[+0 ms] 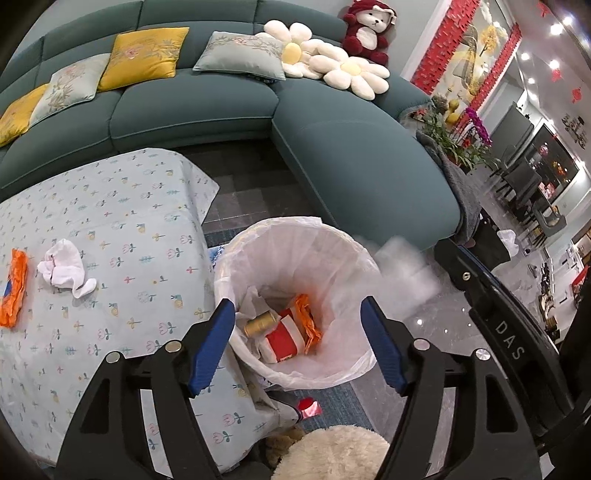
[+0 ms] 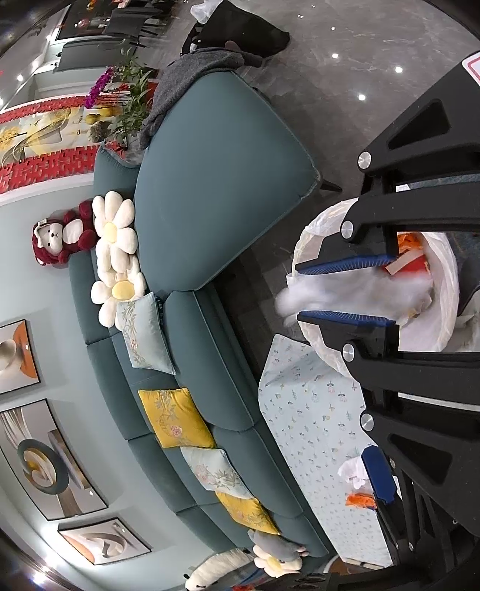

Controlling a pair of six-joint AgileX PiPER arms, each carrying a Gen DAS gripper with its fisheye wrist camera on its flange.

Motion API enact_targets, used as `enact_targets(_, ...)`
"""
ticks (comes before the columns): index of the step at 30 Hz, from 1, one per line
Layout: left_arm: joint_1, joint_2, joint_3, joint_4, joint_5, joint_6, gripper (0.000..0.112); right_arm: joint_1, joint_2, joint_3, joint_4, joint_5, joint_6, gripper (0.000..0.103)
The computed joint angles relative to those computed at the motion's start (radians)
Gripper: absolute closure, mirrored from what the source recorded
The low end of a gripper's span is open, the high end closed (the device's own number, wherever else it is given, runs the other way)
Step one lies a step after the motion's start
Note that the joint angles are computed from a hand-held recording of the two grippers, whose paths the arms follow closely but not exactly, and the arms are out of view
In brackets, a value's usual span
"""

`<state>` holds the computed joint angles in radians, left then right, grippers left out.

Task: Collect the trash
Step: 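Carry the box and glove to the wastebasket and open both grippers, then move both open grippers back to the orange bag and white cloth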

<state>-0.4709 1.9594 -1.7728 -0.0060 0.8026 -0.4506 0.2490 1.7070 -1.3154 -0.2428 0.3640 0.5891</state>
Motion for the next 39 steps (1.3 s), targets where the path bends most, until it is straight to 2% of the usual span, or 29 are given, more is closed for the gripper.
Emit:
enact_targets(4, 0.014, -0.025, 0.034, 0.013, -0.012, -0.02, 0.045, 0.008, -0.005, 0.001, -0.002, 0.003, -0.001, 0.08)
enact_targets(9, 0.037, -0.07, 0.084, 0.032, -0.029, -0.039, 0.043, 0.035, -0.013, -0.006, -0.054, 0.01, 0.053, 0.066)
enact_targets(22, 0.151, -0.227, 0.283, 0.032, -0.1, -0.044, 0.042, 0.165, 0.011, -0.092, -0.156, 0.08, 0.13, 0.064)
enact_targets(26, 0.194, -0.272, 0.332, 0.031, -0.111, -0.037, 0.041, 0.217, 0.032, -0.135, -0.19, 0.108, 0.157, 0.06)
enact_targets(32, 0.307, -0.344, 0.429, -0.01, -0.14, -0.001, 0.037, 0.291, 0.071, -0.199, -0.206, 0.148, 0.16, 0.058)
enact_targets(39, 0.468, -0.41, 0.547, -0.073, -0.164, 0.094, 0.035, 0.38, 0.144, -0.304, -0.209, 0.204, 0.151, 0.051)
